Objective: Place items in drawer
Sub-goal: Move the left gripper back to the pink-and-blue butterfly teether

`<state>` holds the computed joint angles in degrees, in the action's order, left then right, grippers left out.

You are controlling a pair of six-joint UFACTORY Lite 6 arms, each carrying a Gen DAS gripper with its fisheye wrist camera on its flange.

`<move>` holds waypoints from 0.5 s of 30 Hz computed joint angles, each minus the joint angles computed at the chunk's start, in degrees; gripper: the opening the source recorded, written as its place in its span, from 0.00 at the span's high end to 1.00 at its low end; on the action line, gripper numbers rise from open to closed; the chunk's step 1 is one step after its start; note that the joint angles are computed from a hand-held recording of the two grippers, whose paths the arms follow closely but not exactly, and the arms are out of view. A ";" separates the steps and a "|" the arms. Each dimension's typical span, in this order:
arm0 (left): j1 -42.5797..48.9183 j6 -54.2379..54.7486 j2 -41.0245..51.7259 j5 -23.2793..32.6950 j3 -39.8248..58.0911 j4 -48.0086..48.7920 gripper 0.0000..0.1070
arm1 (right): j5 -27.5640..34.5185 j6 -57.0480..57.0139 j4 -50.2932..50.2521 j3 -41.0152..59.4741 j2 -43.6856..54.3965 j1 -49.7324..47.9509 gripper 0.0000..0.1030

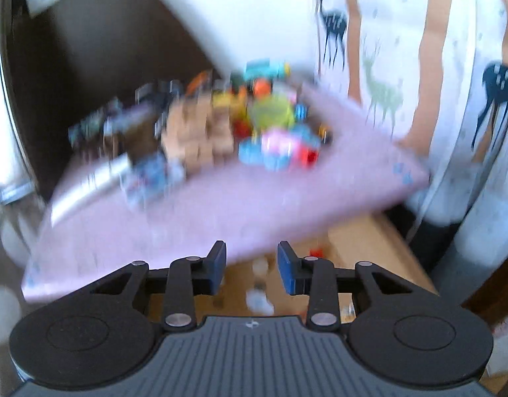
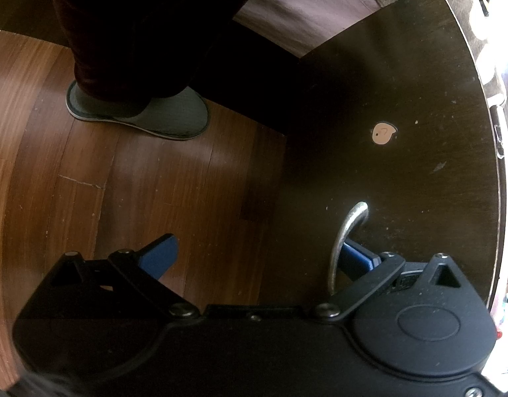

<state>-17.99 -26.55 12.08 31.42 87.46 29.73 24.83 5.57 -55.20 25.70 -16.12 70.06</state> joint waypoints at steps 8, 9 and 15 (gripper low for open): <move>-1.56 4.99 14.31 3.92 22.92 -2.03 0.74 | -0.28 -0.86 0.26 -0.45 -0.70 -0.29 0.00; -1.66 5.92 16.18 4.65 25.84 -2.56 0.74 | -0.32 -0.98 0.30 -0.44 -0.71 -0.33 0.00; -2.29 10.16 29.98 10.13 46.42 -5.48 0.74 | -0.68 -2.29 1.16 -0.27 -0.85 -0.89 0.00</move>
